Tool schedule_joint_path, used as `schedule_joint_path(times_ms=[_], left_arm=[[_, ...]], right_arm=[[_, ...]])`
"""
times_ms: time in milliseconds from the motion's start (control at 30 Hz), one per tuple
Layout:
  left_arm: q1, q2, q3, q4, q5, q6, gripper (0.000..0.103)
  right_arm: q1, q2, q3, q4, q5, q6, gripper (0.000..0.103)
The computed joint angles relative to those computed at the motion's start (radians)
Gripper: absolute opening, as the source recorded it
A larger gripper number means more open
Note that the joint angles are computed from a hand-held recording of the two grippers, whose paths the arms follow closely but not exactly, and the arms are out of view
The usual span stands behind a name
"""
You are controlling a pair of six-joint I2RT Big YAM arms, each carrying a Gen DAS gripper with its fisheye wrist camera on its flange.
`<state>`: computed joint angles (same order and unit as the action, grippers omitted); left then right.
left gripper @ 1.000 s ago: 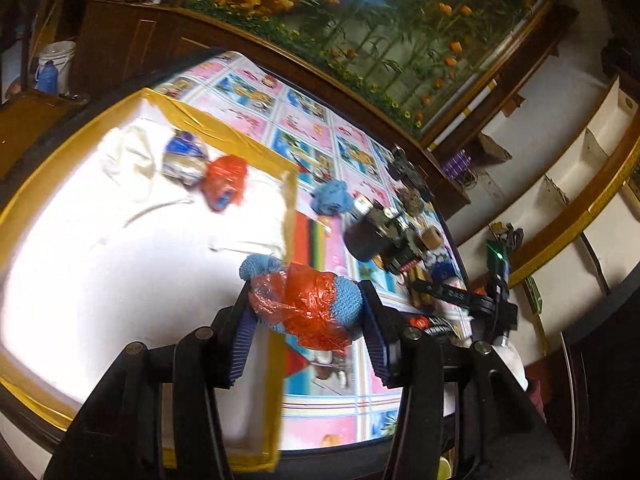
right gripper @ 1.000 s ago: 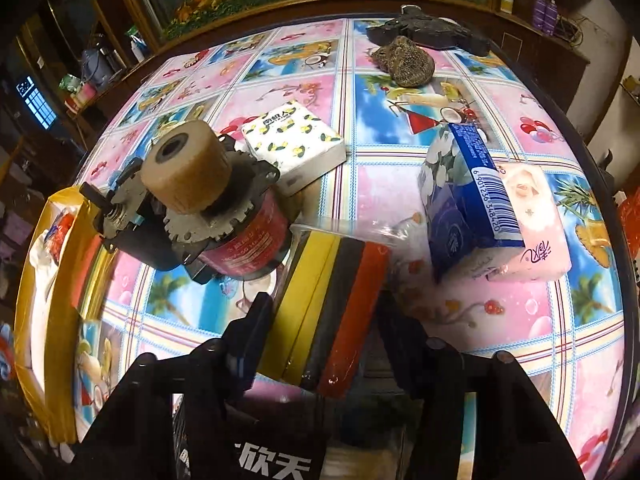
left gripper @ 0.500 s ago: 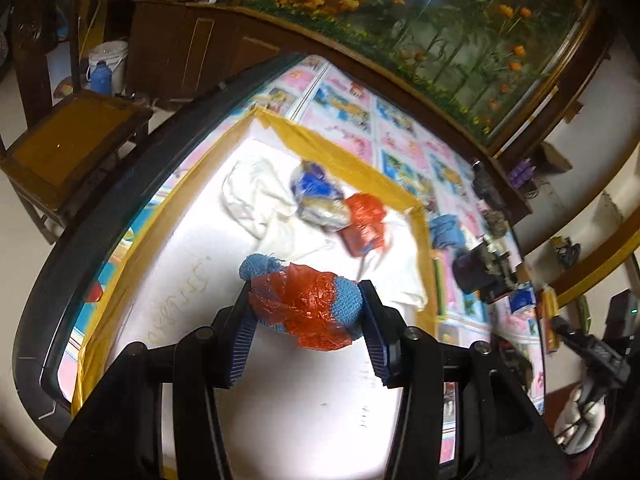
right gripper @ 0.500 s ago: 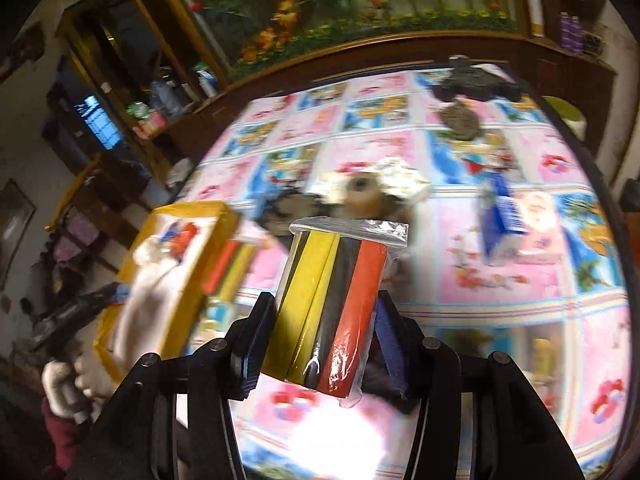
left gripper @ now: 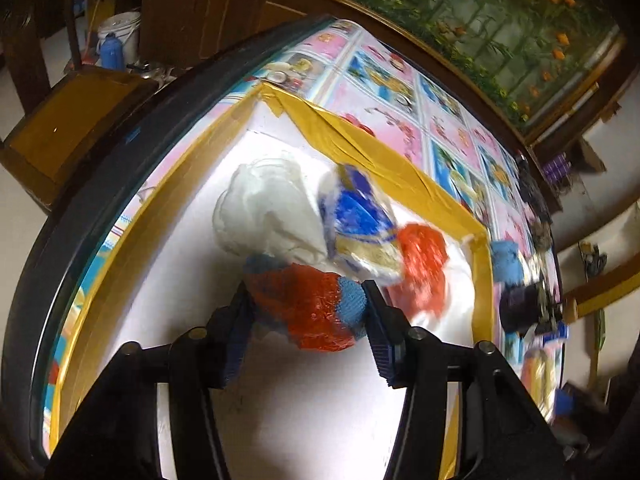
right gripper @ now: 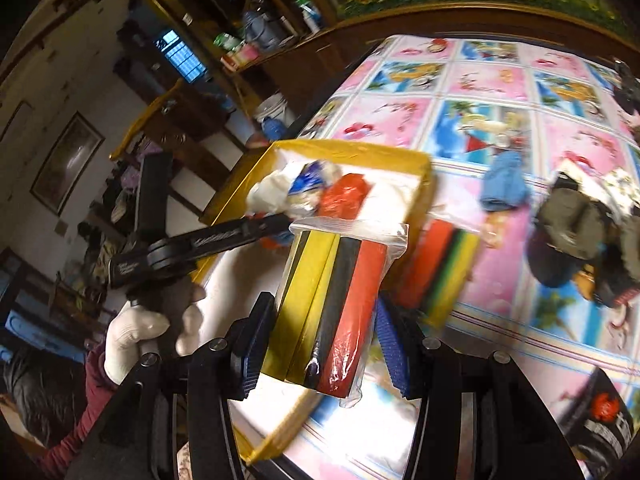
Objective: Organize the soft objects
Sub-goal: 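Lower both held items into the tray and open both tools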
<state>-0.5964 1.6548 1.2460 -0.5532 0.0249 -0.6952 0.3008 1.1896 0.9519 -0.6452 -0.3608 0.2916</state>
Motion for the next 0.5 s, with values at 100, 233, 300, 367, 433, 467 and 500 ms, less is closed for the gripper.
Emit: schedule_joint_path(times_ms=[100,233,300,367,433,467,500], left_arm=[[0.018,-0.010,-0.016,0.035,0.045,-0.035,0.054],[0.028,-0.076,-0.084,0.095,0.088,-0.053,0.057],[0.028,-0.108,-0.113,0.114,0.083,-0.054,0.057],[0.027,-0.141,-0.142,0.124,0.068,-0.053,0.058],[0.024,-0.161,-0.157,0.127,0.049,-0.047,0.059],[0.022,-0.160,-0.155,0.121,0.043,-0.042,0.059],[0.021,-0.156,-0.152,0.113,0.042,-0.033,0.061]], right_arm=[[0.020,0.082,0.049,0.000,0.003,-0.012,0.050],[0.058,0.171,0.112,-0.023,0.029,-0.021,0.050],[0.068,0.208,0.140,-0.040,0.038,-0.035,0.050],[0.085,0.244,0.167,-0.054,0.065,-0.036,0.050],[0.095,0.286,0.199,-0.065,0.081,-0.032,0.050],[0.111,0.303,0.215,-0.061,0.095,-0.022,0.050],[0.120,0.319,0.233,-0.064,0.116,-0.020,0.050]])
